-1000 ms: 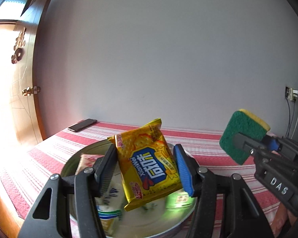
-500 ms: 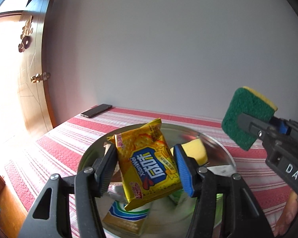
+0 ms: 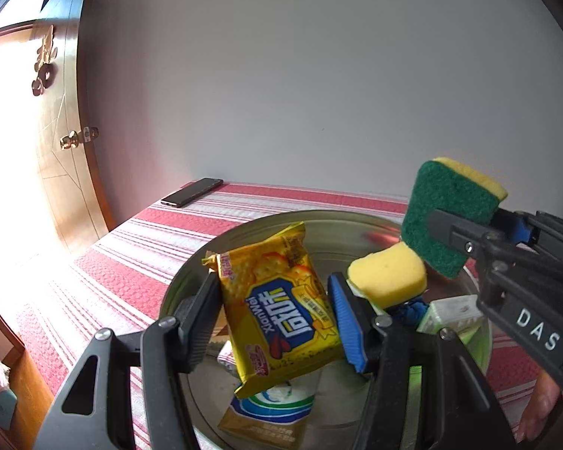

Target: Organize objects

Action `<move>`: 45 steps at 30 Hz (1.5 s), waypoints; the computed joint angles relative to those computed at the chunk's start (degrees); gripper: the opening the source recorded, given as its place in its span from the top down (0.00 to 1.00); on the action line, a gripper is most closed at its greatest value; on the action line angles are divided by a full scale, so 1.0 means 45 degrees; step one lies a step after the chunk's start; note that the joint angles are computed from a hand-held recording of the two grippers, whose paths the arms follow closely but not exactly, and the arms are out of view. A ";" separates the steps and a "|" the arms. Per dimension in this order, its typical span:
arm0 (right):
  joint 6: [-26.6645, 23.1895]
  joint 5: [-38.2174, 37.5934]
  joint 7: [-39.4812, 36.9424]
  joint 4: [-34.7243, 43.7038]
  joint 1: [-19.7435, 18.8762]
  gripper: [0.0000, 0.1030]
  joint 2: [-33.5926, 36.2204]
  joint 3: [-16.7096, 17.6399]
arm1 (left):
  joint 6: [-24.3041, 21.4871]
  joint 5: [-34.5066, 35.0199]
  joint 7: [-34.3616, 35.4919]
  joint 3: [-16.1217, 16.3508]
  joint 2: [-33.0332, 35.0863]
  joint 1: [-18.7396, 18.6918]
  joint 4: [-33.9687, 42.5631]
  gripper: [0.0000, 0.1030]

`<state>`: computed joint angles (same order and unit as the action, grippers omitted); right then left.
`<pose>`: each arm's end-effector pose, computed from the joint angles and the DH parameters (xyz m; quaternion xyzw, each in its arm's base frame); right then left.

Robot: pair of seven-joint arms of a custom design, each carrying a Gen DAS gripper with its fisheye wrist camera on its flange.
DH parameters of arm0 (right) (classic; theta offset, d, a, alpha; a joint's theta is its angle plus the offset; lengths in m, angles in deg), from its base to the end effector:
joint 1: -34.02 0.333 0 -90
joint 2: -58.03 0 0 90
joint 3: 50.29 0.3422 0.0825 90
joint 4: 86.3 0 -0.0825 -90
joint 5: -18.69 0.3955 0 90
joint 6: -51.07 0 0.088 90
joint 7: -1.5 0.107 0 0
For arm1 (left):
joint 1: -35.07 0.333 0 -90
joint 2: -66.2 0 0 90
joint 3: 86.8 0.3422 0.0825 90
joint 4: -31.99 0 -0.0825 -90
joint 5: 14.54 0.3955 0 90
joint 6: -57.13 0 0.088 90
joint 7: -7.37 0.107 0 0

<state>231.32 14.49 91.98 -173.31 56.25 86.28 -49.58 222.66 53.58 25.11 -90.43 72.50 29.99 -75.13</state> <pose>0.6997 0.3007 0.5356 -0.7167 0.4446 -0.3093 0.4392 0.6238 -0.1487 0.5532 -0.6287 0.5836 -0.3358 0.3891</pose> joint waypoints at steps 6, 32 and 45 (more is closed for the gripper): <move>-0.0742 -0.0202 0.0151 0.0803 0.0367 0.65 0.0530 -0.0315 | -0.0308 -0.1601 0.1870 -0.0050 0.0256 0.0106 0.0146 0.42; 0.0171 -0.0585 0.1568 -0.0277 0.0861 0.32 0.0001 -0.1240 | -0.0171 -0.1641 0.2068 0.0204 0.0176 -0.0048 0.0072 0.00; 0.1308 0.0199 0.2089 -0.1265 0.2309 0.25 -0.0588 -0.3123 | -0.0612 -0.1273 0.1431 0.0034 -0.0326 0.0222 -0.0283 0.00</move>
<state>237.20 15.38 101.38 -179.00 66.63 83.64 -63.63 219.91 47.85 31.55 -90.28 71.03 30.99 -76.40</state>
